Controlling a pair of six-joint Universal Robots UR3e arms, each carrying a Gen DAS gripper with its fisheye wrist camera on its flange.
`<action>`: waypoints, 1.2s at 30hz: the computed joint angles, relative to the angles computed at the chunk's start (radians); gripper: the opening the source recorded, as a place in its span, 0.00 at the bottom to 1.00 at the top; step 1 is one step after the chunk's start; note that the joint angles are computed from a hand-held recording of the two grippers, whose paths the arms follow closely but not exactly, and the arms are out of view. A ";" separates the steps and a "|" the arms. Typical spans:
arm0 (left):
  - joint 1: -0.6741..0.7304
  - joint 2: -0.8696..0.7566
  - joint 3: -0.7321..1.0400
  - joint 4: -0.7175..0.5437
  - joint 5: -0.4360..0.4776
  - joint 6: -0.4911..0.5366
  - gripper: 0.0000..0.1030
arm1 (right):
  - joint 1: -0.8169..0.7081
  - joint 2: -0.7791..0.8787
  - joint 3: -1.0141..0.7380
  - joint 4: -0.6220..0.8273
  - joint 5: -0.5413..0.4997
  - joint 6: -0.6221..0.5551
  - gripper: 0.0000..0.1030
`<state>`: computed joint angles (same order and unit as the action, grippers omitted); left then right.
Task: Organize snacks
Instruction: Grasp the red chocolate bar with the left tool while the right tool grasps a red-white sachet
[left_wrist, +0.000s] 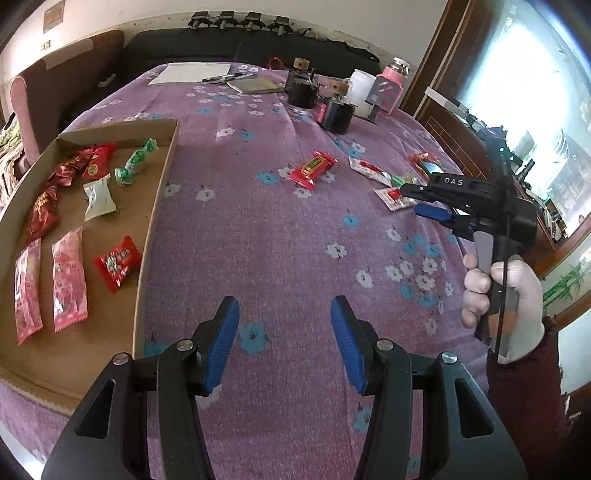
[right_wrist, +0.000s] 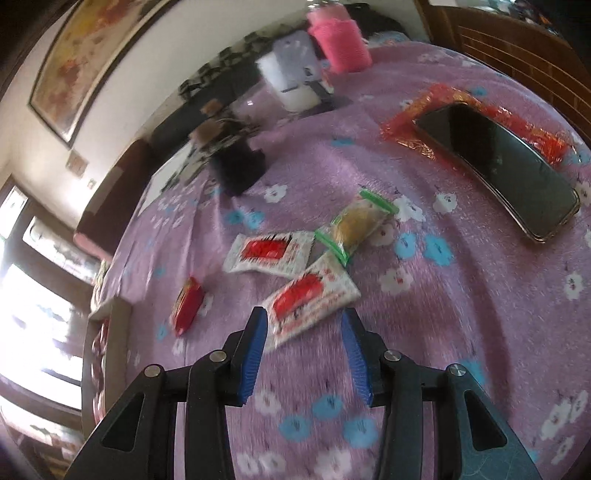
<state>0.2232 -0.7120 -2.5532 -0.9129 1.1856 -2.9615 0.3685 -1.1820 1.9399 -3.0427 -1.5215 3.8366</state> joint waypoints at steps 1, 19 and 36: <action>-0.003 -0.019 0.005 0.018 0.005 -0.006 0.49 | -0.001 0.016 -0.016 0.000 -0.005 0.011 0.45; -0.335 -0.807 0.450 0.422 0.245 -0.181 0.48 | 0.143 0.167 -0.277 0.178 -0.314 -0.117 0.38; -0.473 -1.289 0.834 0.445 0.385 -0.155 0.60 | 0.094 0.125 -0.197 0.117 -0.227 -0.132 0.35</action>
<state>-0.2496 -2.0012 -1.7193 -0.4675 1.5706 -3.1167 0.4621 -1.0573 1.7425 -2.9254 -1.7481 3.7048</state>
